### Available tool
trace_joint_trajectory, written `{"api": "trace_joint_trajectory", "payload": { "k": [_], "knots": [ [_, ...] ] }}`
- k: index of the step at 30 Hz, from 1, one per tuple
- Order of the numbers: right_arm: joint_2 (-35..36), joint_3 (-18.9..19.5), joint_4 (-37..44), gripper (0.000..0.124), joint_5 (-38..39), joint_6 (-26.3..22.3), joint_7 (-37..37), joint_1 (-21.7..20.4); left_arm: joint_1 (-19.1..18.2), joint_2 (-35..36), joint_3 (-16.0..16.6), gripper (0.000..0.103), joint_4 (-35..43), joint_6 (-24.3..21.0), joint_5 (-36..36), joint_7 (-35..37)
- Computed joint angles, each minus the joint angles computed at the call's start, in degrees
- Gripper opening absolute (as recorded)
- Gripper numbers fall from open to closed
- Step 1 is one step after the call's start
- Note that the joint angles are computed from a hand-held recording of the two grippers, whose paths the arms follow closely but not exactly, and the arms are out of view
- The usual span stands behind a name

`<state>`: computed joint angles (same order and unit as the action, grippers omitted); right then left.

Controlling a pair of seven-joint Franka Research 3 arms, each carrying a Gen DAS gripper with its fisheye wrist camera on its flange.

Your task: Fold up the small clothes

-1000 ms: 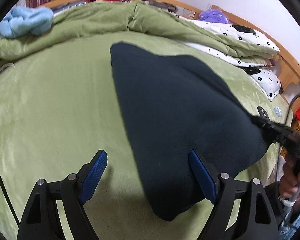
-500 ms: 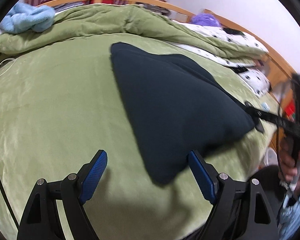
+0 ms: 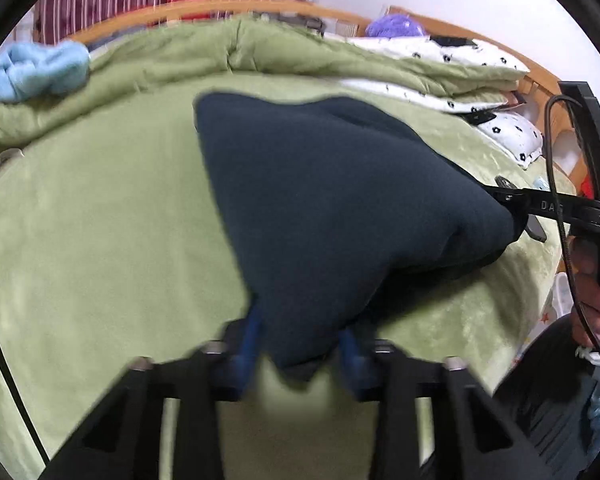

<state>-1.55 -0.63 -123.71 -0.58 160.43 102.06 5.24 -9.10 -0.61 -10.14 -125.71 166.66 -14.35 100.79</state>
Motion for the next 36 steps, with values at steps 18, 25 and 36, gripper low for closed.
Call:
{"api": "trace_joint_trajectory", "payload": {
  "k": [18, 25, 36],
  "knots": [
    [-1.76, 0.17, 0.11, 0.027, -6.28, -1.18, 3.39, -0.46, 1.06, -5.28, 2.46, 0.04, -2.76, -7.05, -1.48, 0.06],
    [4.79, -0.3, 11.04, 0.033, 3.86, -3.87, -3.49, 0.1, 2.91, -6.32, 5.22, 0.076, -1.27, -4.03, 0.58, -4.75],
    [25.45, -1.0, 37.94, 0.03, 8.13, -20.27, -7.01, 1.84, 7.53, 8.6, 2.66, 0.076, 16.88, -7.52, 5.79, -12.78]
  ]
}}
